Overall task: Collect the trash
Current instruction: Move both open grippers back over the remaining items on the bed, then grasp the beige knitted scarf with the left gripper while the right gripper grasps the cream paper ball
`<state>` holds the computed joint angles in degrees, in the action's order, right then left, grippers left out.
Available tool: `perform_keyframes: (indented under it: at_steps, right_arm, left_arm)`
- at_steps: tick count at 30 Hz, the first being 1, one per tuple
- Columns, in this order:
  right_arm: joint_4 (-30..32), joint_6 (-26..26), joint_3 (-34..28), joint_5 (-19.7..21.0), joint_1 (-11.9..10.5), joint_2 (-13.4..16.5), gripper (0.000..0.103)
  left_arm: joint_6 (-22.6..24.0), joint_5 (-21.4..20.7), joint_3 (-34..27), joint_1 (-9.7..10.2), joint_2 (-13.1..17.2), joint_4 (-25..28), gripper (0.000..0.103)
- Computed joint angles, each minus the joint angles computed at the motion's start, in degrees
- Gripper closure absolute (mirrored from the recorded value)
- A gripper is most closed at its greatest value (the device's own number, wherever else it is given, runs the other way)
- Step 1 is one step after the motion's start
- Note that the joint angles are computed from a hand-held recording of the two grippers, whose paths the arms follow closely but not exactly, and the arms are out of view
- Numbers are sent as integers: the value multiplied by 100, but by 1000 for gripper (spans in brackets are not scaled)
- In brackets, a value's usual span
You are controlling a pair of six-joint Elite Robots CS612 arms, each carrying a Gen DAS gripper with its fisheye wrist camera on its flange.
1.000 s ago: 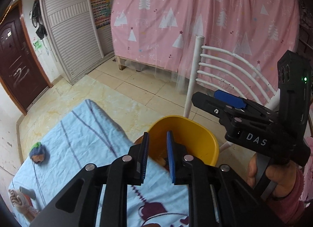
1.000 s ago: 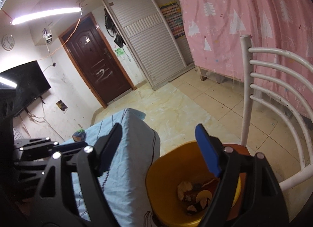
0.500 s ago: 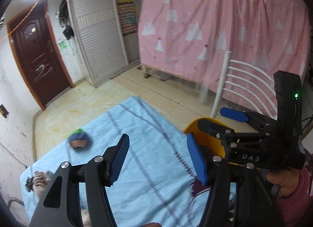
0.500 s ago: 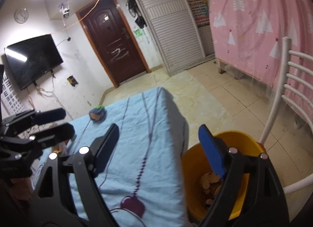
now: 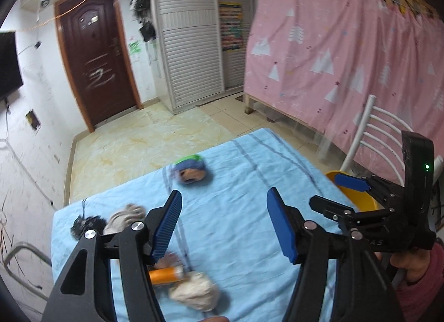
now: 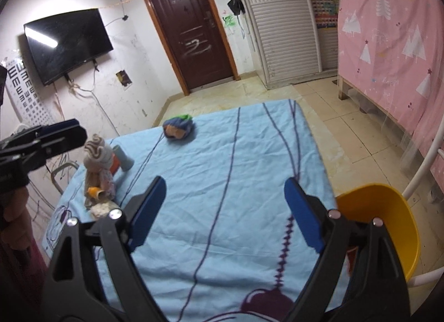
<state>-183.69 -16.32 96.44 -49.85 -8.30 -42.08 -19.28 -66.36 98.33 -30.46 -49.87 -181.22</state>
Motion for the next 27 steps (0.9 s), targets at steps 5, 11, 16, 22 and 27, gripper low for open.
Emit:
perform_keyframes:
  at_steps: [5,11,16,22,27]
  right_arm:
    - [195,-232,-11,-15,146,-32,19]
    - [432,-537,-14,-123,325,-54,19]
    - [565,-689,-36,-189,434,-57,19]
    - [686,-852,-50,-271,543,-64,19]
    - [798,-1036,-38,-242,604,-83,19]
  left_arm:
    - [-223,90,196,121,-66,-64,47]
    - [-396,201,358,282,-103,-114,44]
    - [-173,318,445,357,-54,-165,24]
    - [-188,165,354,496,92,71,21]
    - [-477,-172,248,654,187,256,21]
